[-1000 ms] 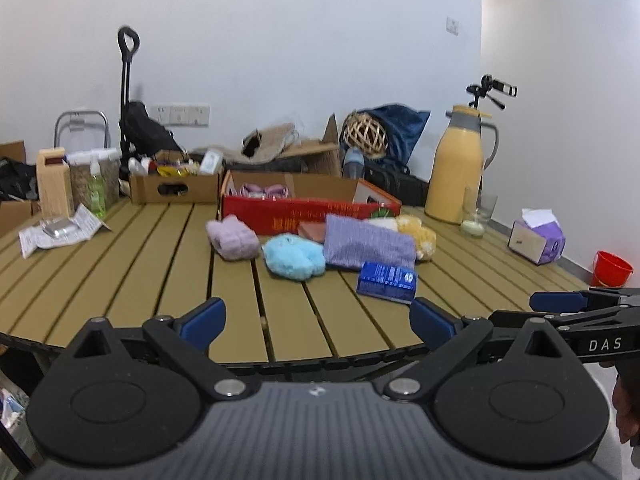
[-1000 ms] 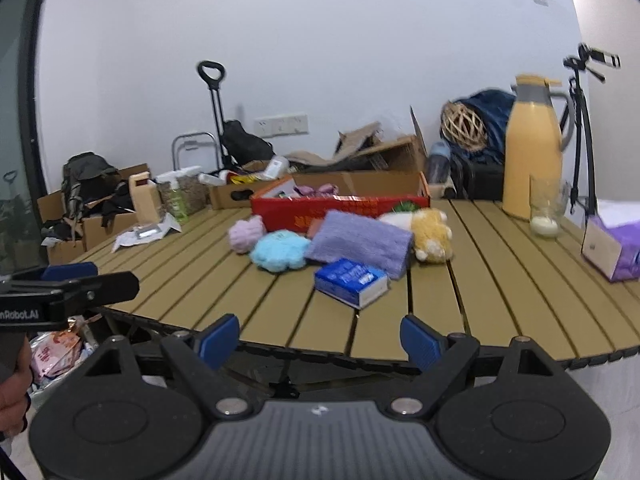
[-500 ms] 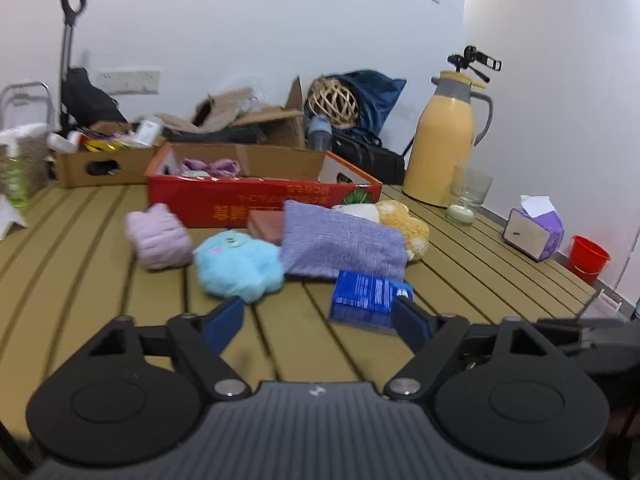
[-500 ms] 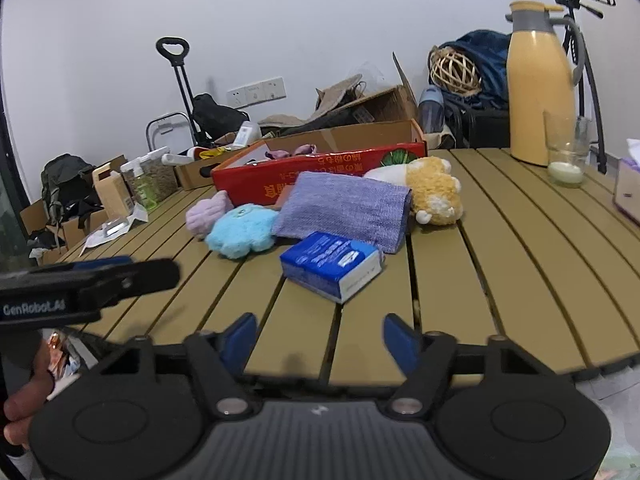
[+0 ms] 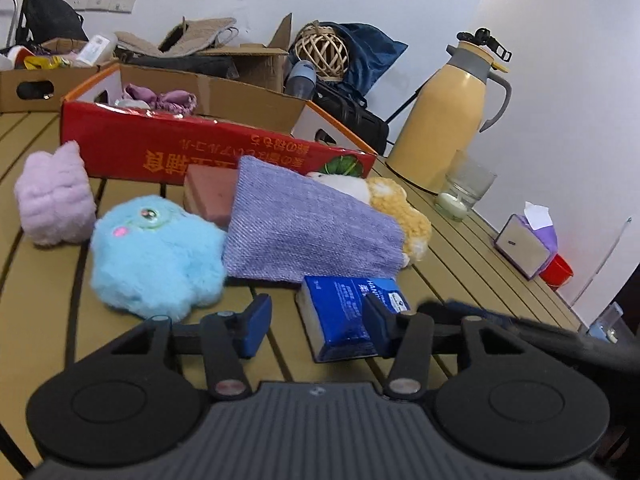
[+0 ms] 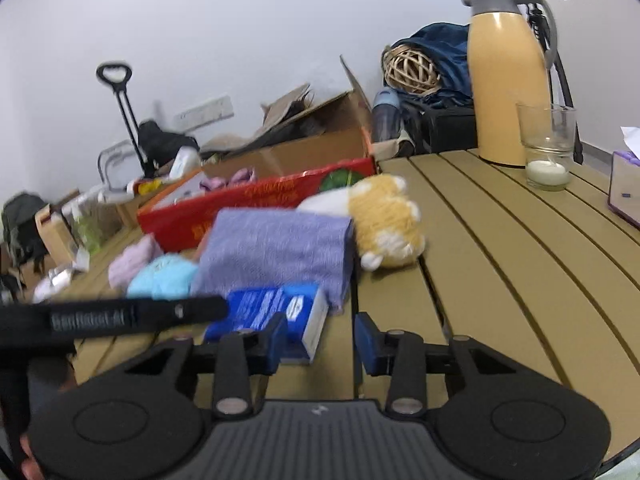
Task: Organize soft objects
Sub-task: 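Close both grippers on the blue tissue pack and lift it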
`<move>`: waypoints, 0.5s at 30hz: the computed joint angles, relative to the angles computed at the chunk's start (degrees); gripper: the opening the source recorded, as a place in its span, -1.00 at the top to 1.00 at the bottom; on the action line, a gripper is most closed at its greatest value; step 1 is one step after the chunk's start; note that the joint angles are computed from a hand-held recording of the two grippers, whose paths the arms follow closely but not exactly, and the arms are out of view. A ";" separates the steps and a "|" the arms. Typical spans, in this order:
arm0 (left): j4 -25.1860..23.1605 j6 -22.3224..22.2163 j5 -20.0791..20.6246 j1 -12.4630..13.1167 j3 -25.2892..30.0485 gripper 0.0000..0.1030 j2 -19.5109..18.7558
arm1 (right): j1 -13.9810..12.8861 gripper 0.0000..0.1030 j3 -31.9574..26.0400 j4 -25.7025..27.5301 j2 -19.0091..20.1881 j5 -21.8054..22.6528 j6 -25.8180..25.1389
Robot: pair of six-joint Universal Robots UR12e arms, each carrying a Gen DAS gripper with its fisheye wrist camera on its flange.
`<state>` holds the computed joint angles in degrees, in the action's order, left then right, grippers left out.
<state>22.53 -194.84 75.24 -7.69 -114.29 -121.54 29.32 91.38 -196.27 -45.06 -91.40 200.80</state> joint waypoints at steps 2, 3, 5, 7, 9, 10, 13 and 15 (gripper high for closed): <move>-0.27 -0.98 -1.20 0.26 0.41 0.00 -0.43 | -0.92 0.27 -0.66 -1.19 0.41 4.22 1.50; -0.71 -1.69 -1.73 0.41 0.63 0.03 -0.60 | -1.31 0.27 -1.27 -0.38 0.60 6.04 1.84; -1.26 -3.78 -2.38 0.69 1.08 0.10 -0.96 | -1.91 0.28 -2.62 0.71 1.38 8.74 3.46; -1.02 -5.13 -3.66 1.07 1.19 0.10 -1.22 | -2.27 0.28 -3.89 2.02 2.22 10.48 6.11; -0.64 -5.72 -5.18 1.37 1.28 0.14 -1.48 | -2.46 0.29 -4.07 2.25 2.63 11.55 8.27; -0.56 -5.79 -5.61 1.41 1.34 0.22 -1.59 | -2.56 0.30 -4.04 1.98 2.76 11.89 8.72; -0.39 -5.52 -6.53 1.46 1.51 0.35 -1.88 | -2.69 0.35 -3.98 1.25 3.04 12.48 9.62; -0.14 -5.31 -6.21 1.37 1.52 0.38 -1.97 | -2.83 0.44 -3.86 1.18 3.10 12.78 10.44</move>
